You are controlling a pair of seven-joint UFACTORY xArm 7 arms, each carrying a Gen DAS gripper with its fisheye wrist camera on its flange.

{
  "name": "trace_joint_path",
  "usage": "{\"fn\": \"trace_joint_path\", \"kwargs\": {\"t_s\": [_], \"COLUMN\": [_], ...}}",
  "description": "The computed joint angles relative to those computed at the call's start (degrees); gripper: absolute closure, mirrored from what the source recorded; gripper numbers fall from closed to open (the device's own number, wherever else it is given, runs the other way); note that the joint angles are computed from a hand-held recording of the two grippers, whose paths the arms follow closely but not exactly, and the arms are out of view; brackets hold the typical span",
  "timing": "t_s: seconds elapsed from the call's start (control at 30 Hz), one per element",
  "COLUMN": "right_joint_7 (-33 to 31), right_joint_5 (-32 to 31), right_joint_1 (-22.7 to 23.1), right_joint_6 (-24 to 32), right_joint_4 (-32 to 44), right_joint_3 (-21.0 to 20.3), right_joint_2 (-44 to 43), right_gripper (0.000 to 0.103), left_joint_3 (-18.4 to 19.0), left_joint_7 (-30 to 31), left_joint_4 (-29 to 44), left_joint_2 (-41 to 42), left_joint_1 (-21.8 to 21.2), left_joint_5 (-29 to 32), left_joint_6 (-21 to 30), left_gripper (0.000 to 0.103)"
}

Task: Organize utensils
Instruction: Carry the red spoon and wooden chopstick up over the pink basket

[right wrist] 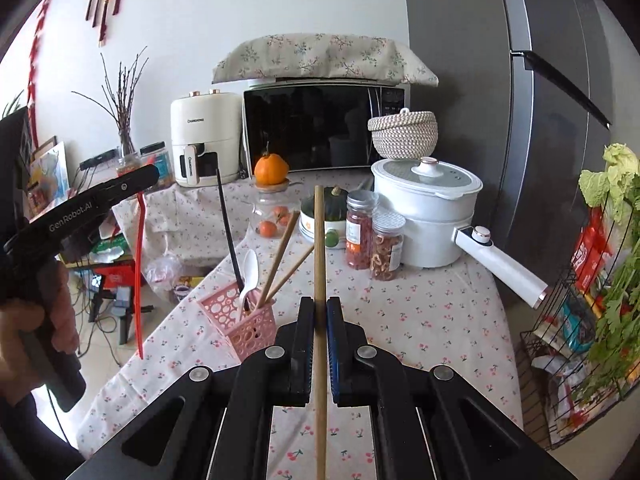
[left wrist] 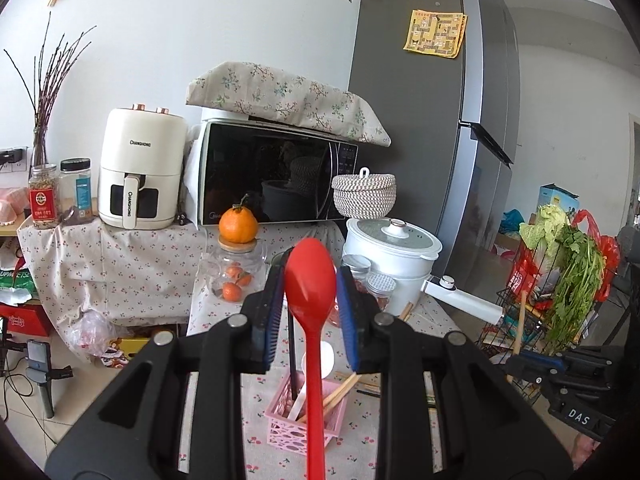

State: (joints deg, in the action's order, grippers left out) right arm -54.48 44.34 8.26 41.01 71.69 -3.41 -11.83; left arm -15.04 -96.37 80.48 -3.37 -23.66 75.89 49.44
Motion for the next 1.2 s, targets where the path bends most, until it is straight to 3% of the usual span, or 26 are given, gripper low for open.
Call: {"fn": "trace_joint_path", "kwargs": {"t_s": [0.27,0.57,0.7,0.93,1.2], "right_joint_7": [0.3,0.3,0.6,1.0,1.1], "right_joint_5": [2.6,3.5,3.4,4.0,8.3], "right_joint_1": [-0.1,-1.2,-1.4,-1.6,-1.4], "right_joint_6": [-0.9,-1.2,-1.7,-1.9,-1.7], "right_joint_4": [2.5,4.7,5.1,5.5,6.7], "right_joint_3": [0.4,1.7,2.3,2.8,2.8], "right_joint_2": [2.3,4.9,5.6,6.1,6.3], "right_gripper": [0.097,0.097,0.097,0.097,0.097], "left_joint_3": [2.8,6.9,7.6,8.0,6.5], "left_joint_7": [-4.0,-8.0,-7.7,-2.2,7.0], "left_joint_4": [7.0,6.9,7.4,7.5,6.7], "left_joint_2": [8.4,11.9,12.8,12.4,8.6], "left_joint_1": [-3.3,-5.6,-5.8,-4.8,-4.8], "left_joint_5": [11.4,11.4,10.2,2.6,-8.5], "left_joint_6": [6.1,7.9,8.5,4.0,5.9], "left_gripper": [0.075,0.075,0.075,0.074,0.058]}}
